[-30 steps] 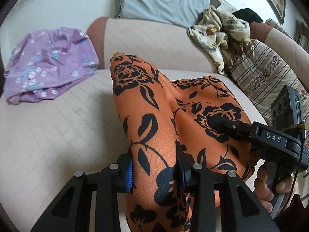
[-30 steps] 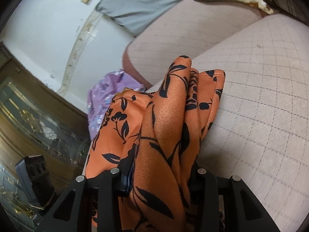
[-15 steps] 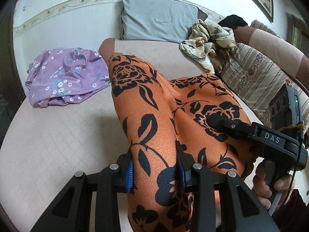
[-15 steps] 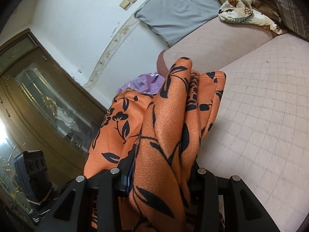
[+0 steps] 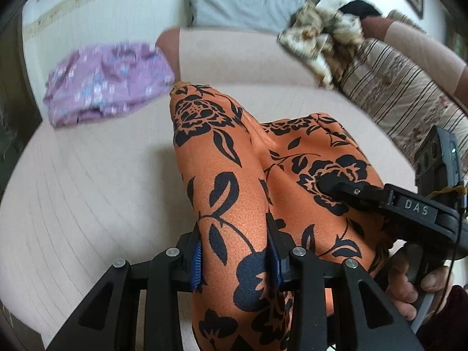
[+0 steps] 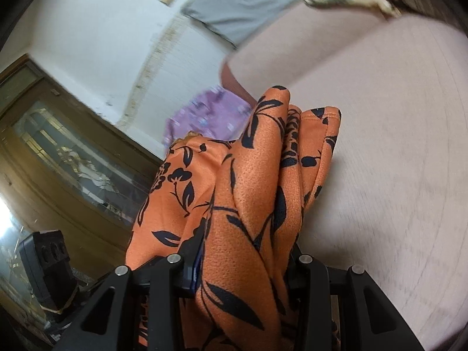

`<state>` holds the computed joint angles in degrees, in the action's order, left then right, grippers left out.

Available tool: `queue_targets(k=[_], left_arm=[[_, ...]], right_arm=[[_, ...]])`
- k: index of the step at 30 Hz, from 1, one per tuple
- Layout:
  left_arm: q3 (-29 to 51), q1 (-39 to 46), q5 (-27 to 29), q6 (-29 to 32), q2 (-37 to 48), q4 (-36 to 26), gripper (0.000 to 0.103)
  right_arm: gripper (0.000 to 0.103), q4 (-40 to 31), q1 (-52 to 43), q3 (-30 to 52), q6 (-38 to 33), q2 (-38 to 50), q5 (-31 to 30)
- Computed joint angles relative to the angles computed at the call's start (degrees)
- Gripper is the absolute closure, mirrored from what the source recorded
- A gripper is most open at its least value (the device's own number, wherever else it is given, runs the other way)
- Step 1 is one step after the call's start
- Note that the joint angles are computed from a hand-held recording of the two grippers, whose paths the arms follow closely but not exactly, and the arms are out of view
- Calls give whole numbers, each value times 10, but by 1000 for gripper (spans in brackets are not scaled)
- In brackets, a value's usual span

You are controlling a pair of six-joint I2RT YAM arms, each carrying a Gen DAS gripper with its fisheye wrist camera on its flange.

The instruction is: Fold small clothes

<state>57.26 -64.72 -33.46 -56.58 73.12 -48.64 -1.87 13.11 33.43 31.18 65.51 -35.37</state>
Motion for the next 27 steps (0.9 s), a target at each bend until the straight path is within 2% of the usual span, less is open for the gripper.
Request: queue_targets(k=[2,3,6,9,10,13,16,18,22,24,26,27], left_arm=[[-29,10,38,-19,11,14,63],[-45,18,63,-35,21,18,58],[-78,17,75,-66,5,26,53],[-51,-15,32,-87,-11,-38,52],[-28,-36,-6,-101,-9,-81,51],[1,-64,-69,-121,-14,-141,41],[9,-56,-82,-112,-11,-156,38],[-9,-34,-63,-86,-12,-128,38],[-47,-13,-26,-82,20,-84,38],[-58,-12,-22,-85,32,-71,33],[-52,-18,-28,-88,37,-79,30],[-48,-18,-27,-88,37,-85,30]], right_arm=[[62,-20,3,-3,-8,26,6],[61,-35,4,-3,-12,47,9],[53,-76,-3,-2,-15,78,15],[50,-101,-33,-12,-27,35,5],[50,-116,-43,-14,-38,16,8],[50,-142,-74,-20,-65,-64,27],[53,-156,-77,13,-79,-93,23],[65,-148,-58,32,-76,-94,28],[65,-110,-8,64,-48,0,43],[66,-113,12,87,-37,104,80],[79,-84,20,84,-27,158,104],[79,-62,16,69,-24,145,104]])
